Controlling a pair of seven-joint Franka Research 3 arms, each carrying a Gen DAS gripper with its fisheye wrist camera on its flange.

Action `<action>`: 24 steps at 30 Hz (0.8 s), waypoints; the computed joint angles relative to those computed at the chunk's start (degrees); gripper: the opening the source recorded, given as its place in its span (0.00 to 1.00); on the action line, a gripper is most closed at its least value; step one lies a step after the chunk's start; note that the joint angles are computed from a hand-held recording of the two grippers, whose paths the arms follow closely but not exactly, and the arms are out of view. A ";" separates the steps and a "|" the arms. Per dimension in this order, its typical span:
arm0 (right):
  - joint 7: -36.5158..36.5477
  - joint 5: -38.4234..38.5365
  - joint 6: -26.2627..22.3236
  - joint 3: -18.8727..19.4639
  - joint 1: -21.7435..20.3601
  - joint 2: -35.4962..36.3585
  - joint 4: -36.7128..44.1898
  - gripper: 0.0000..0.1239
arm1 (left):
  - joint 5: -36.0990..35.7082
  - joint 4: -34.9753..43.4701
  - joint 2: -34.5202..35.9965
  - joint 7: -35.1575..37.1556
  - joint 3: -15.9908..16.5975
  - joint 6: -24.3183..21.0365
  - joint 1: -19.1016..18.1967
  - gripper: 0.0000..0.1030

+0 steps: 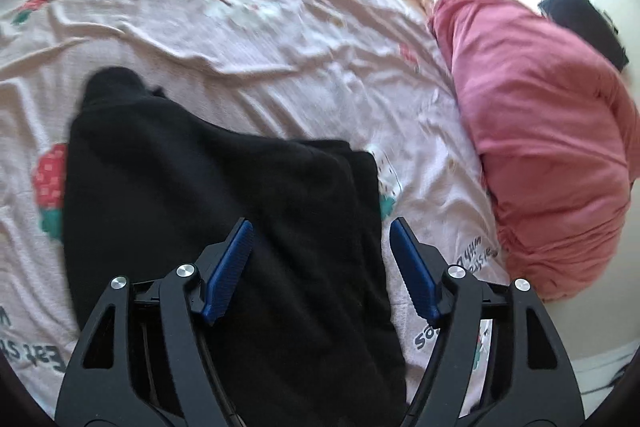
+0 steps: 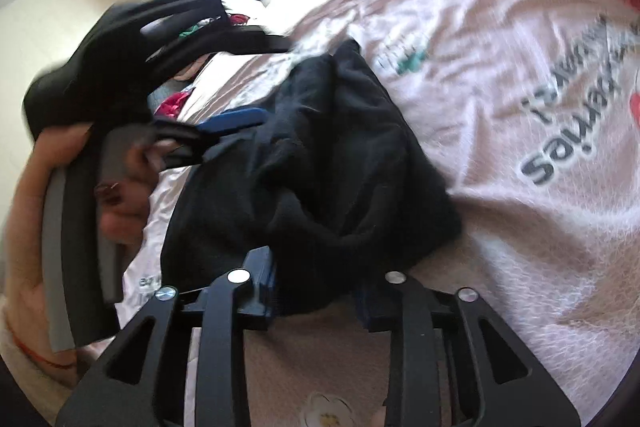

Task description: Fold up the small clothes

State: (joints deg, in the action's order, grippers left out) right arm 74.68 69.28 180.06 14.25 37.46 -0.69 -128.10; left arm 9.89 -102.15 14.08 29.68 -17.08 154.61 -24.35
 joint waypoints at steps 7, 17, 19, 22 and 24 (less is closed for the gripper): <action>-7.04 4.92 -10.65 -2.22 -2.17 -1.90 2.44 0.54 | 16.85 -11.87 -12.19 -11.97 2.48 -4.15 -0.42 0.61; -1.82 -11.05 -21.80 -2.94 -7.67 6.15 12.48 0.55 | 18.83 -20.14 -16.92 -13.28 -0.91 -5.15 1.69 0.61; -2.33 -12.18 -22.47 -2.76 -8.56 8.35 15.15 0.54 | 20.04 -19.34 -16.48 -13.67 -1.39 -6.07 1.53 0.61; -1.17 -16.70 -21.84 -2.32 -8.84 10.59 17.89 0.49 | 20.49 -18.43 -15.78 -13.21 -1.66 -6.57 1.07 0.61; -1.97 -17.86 -21.21 -1.78 -9.38 11.50 18.70 0.35 | 21.66 -17.58 -15.27 -13.21 -1.85 -7.66 0.68 0.61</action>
